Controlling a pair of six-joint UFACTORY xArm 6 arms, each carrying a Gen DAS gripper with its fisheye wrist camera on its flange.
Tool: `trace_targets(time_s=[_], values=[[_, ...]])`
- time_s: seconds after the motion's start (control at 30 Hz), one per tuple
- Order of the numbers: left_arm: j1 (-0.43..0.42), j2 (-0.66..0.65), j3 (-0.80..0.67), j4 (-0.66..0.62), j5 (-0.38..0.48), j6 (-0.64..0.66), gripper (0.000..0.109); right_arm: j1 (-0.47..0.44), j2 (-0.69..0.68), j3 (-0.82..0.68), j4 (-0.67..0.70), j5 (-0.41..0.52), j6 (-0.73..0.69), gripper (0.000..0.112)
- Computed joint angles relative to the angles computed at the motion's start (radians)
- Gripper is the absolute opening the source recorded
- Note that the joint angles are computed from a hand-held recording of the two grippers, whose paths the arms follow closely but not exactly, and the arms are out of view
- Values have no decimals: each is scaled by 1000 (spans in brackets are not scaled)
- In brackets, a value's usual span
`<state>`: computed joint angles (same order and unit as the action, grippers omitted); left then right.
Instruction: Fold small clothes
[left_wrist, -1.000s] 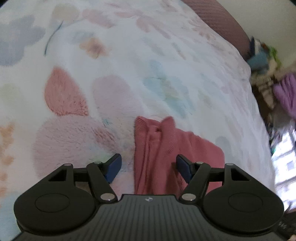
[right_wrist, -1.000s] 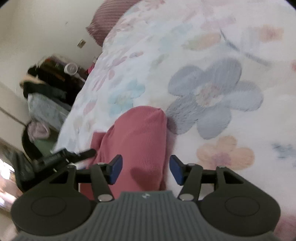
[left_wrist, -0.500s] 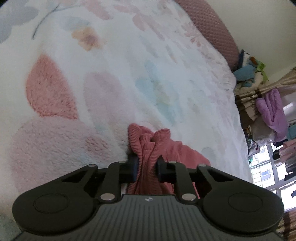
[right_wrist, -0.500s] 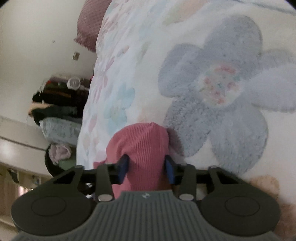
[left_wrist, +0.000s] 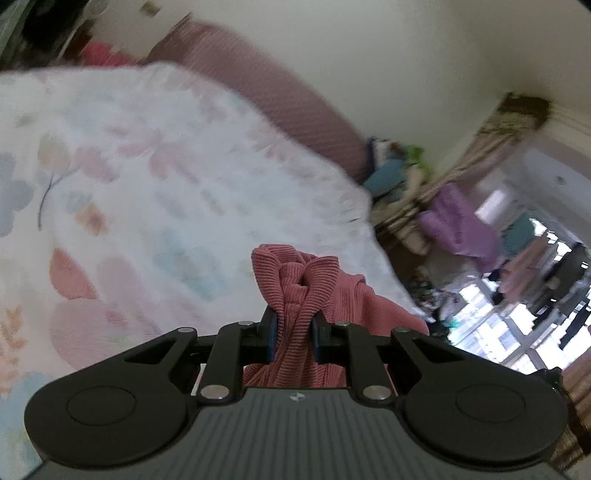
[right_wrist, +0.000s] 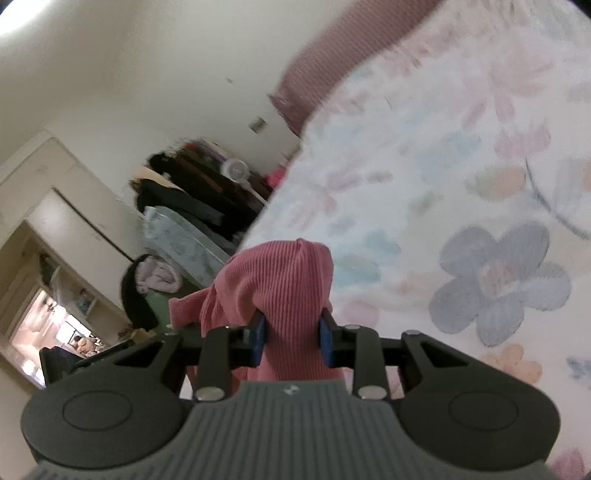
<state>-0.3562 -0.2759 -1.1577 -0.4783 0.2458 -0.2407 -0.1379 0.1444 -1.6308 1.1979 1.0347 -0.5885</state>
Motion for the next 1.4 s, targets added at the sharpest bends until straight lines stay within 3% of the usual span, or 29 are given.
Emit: trace_targets(time_s=[0.13, 0.33, 0.57, 0.67, 0.83, 0.93, 1.1, 1.27, 1.4], values=[[-70, -102, 44, 111, -10, -80, 19, -81, -181, 121, 35, 66, -47, 25], [-185, -240, 135, 265, 4, -203, 19, -261, -396, 262, 25, 238, -70, 25], [-261, -296, 229, 207, 40, -210, 19, -466, -545, 383, -16, 434, -112, 25], [-244, -258, 235, 137, 59, -177, 19, -461, -554, 435, -69, 409, -107, 25], [-180, -114, 153, 1, 131, -40, 19, -376, -492, 483, -124, 277, -101, 25], [-137, 0, 69, -54, 193, 44, 19, -308, -392, 445, -157, 191, -68, 25], [-70, 176, -40, -134, 298, 134, 19, -241, -205, 343, -211, 131, 16, 25], [-51, 258, -75, -130, 341, 164, 20, -211, -91, 294, -261, 87, 65, 26], [-42, 268, -62, -122, 341, 163, 27, -210, -48, 292, -265, 54, 87, 37]])
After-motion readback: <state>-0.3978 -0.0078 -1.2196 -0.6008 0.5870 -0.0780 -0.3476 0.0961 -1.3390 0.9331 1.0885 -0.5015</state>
